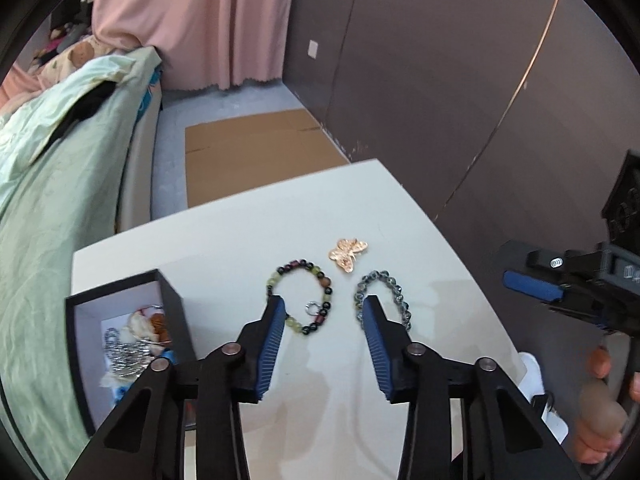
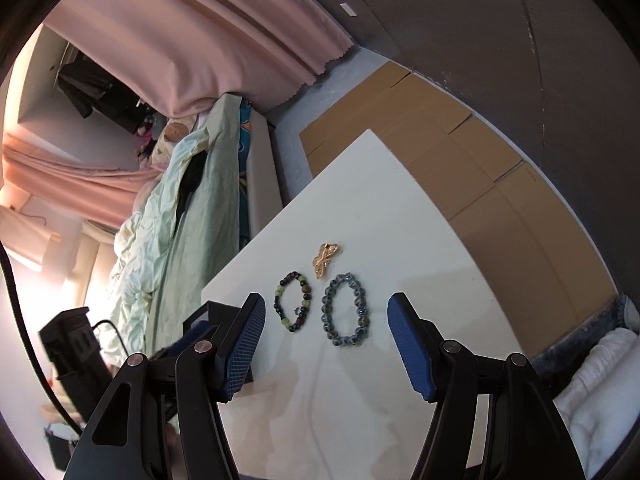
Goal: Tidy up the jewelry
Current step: 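Grasp the dark bead bracelet with the left tool while the right tool grasps the silver hoop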
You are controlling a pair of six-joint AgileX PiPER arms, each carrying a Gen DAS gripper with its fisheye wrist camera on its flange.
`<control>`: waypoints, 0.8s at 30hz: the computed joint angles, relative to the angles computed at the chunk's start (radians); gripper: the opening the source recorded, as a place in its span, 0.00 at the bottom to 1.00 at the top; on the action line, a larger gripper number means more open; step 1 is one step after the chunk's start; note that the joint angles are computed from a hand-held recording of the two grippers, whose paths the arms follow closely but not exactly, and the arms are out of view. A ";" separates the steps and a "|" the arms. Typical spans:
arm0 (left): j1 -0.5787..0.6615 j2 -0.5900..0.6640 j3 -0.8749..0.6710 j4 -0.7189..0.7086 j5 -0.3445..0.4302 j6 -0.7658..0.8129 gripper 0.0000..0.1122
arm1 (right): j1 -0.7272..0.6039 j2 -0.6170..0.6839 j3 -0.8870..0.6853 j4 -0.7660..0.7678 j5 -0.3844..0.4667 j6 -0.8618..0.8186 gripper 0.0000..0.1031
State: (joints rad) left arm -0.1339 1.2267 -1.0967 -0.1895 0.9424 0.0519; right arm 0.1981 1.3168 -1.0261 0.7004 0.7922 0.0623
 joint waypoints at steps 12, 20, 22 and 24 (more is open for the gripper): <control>-0.111 0.184 -0.051 0.090 -0.033 -0.165 0.26 | -0.114 0.036 0.047 0.169 0.036 -0.108 0.63; -0.172 0.279 -0.089 0.223 -0.055 -0.282 0.24 | -0.100 0.083 0.004 0.096 0.044 -0.067 0.63; -0.171 0.300 -0.094 0.231 -0.058 -0.291 0.23 | -0.083 0.091 -0.011 0.047 0.041 -0.037 0.63; -0.169 0.319 -0.096 0.239 -0.062 -0.299 0.23 | -0.069 0.097 -0.025 0.010 0.042 -0.014 0.62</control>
State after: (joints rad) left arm -0.3032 1.5453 -1.1929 0.0493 0.8806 -0.2468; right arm 0.1287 1.4138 -1.0516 0.7100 0.8338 0.0483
